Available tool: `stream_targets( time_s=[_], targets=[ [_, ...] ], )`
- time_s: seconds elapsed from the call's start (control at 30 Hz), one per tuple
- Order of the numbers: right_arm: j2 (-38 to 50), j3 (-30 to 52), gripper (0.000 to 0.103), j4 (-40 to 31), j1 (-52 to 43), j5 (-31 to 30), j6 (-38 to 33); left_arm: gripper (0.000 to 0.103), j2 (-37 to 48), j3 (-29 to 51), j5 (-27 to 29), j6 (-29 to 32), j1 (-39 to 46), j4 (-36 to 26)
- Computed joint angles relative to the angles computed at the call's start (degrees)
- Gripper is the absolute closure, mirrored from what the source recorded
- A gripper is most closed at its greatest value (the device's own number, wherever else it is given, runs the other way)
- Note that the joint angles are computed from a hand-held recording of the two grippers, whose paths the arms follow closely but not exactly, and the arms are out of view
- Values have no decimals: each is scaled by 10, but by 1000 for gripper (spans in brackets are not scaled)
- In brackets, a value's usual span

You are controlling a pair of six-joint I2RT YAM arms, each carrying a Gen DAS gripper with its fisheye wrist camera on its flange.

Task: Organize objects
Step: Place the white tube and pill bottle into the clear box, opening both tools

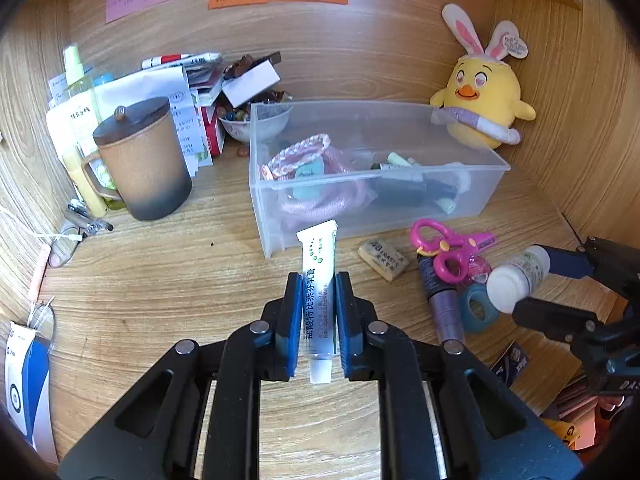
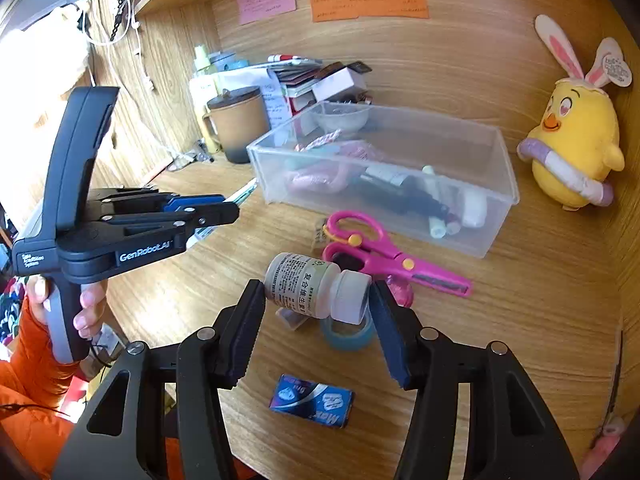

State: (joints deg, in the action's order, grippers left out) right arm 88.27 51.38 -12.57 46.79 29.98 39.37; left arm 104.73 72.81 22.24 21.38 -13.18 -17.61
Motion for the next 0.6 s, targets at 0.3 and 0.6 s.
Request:
stream_targets(
  time_s=[0.3, 0.6],
  targets=[
    [-18, 30, 53, 2, -76, 8, -34, 88, -14, 37, 21, -27, -7, 12],
    [14, 83, 53, 12, -138, -3, -80, 88, 23, 109, 19, -54, -27, 0]
  ],
)
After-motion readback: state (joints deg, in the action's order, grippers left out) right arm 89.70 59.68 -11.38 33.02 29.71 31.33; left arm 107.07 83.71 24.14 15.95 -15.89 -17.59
